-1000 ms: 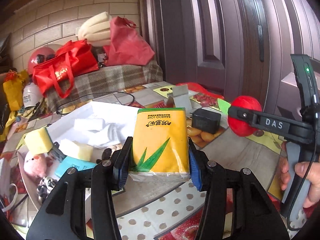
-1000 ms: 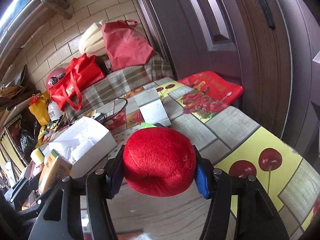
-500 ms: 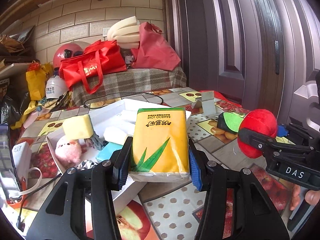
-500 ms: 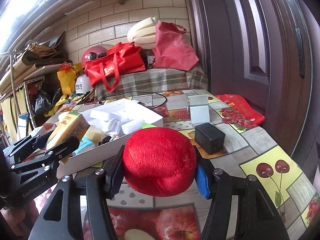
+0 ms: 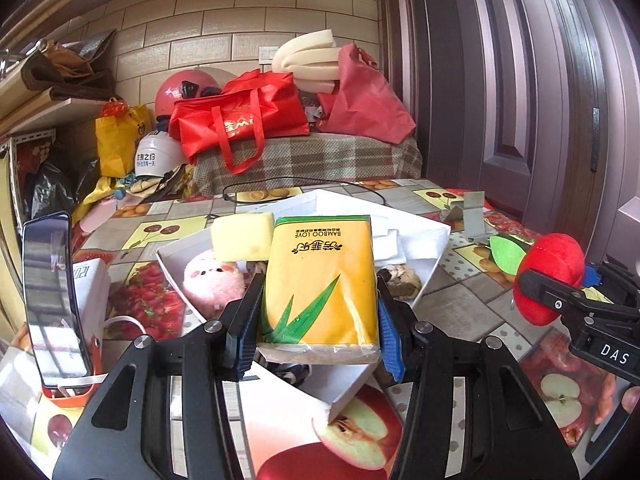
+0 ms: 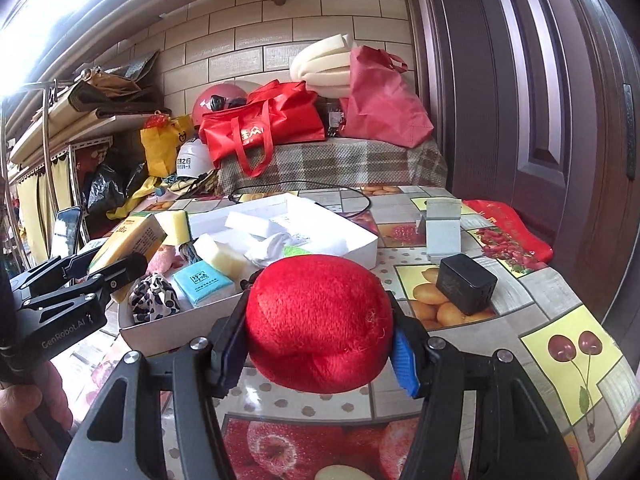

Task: Organize soft objects
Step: 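Carry the tissue pack with the left tool into the tray while the right tool drops the ball there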

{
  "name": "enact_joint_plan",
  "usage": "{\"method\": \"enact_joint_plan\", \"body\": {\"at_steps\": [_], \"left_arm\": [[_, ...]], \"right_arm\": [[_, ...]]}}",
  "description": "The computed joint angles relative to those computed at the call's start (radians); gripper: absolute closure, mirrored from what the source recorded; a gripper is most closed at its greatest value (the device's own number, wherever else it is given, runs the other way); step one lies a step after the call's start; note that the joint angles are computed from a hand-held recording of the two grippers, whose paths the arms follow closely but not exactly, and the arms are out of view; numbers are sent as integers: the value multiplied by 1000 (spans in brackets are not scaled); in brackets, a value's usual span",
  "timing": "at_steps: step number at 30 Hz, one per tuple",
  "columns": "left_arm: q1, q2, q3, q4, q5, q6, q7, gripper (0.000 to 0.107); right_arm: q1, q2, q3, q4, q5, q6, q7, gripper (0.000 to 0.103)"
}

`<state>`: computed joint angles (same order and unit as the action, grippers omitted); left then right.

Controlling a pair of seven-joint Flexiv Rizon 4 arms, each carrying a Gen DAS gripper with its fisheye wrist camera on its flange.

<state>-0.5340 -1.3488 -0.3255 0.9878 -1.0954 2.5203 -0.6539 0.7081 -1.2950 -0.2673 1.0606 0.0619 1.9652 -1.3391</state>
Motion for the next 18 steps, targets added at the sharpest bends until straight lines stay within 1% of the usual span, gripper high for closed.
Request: {"method": "enact_joint_plan", "body": {"at_steps": [6, 13, 18], "left_arm": [[33, 25, -8, 54, -14, 3, -51, 57], [45, 24, -6, 51, -28, 11, -55, 57], [54, 15, -8, 21, -49, 3, -28, 57]], "right_arm": [[5, -24, 2, -52, -27, -28, 7, 42], [16, -66, -22, -132, -37, -47, 25, 42], [11, -101, -21, -208, -67, -81, 36, 42]]}}
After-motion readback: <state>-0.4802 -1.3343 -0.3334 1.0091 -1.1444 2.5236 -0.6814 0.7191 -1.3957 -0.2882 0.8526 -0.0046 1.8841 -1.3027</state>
